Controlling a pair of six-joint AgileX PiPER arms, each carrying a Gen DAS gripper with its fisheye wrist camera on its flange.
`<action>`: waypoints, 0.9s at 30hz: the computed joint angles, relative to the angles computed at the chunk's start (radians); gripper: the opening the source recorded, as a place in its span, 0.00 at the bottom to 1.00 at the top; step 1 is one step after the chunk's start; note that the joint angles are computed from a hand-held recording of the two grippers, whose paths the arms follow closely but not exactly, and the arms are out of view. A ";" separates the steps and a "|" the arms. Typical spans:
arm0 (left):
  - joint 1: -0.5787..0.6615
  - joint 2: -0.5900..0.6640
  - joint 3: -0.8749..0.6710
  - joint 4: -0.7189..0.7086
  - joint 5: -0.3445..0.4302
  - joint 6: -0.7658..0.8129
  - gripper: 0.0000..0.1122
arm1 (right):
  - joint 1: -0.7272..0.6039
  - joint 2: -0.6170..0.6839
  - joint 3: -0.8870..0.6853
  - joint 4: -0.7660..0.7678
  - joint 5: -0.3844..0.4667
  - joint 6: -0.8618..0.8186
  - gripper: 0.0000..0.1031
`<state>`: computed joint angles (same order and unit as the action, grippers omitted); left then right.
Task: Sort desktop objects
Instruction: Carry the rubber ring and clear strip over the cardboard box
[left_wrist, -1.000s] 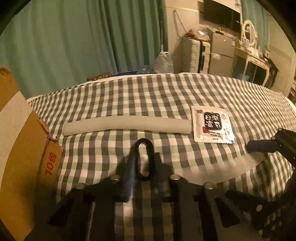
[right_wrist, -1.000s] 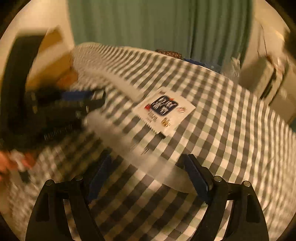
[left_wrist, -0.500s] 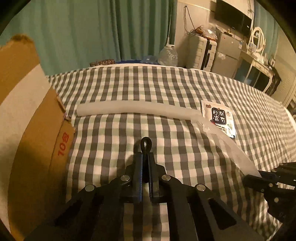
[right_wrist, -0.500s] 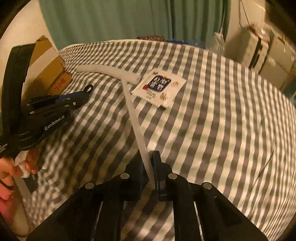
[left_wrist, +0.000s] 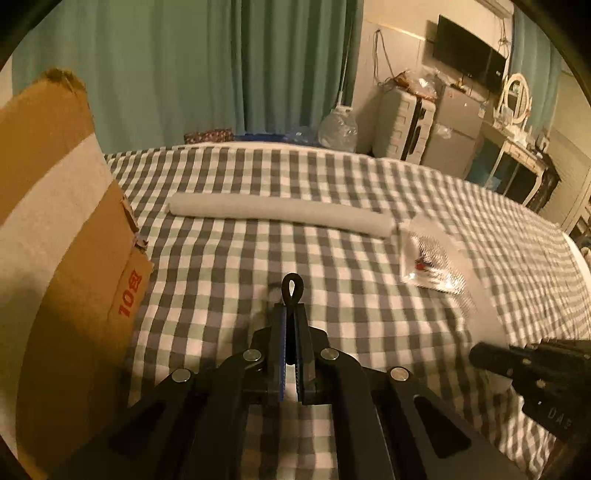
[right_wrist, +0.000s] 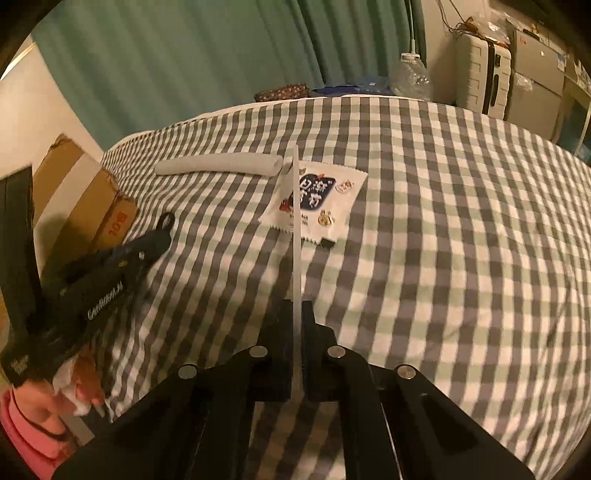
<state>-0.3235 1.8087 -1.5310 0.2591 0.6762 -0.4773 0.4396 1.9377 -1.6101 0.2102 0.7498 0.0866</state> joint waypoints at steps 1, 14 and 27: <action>-0.003 -0.008 0.002 -0.018 0.001 0.017 0.03 | -0.003 -0.011 0.013 0.006 -0.002 0.001 0.03; -0.110 -0.182 0.033 0.074 0.133 -0.138 0.03 | 0.069 -0.284 0.211 -0.074 -0.029 0.179 0.03; -0.236 -0.420 0.194 0.064 0.258 -0.228 0.03 | 0.184 -0.478 0.373 -0.157 -0.038 0.373 0.03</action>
<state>-0.5600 1.3884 -1.3370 0.3233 0.9342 -0.7056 0.6232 1.4595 -1.2367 0.0534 0.7123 0.4593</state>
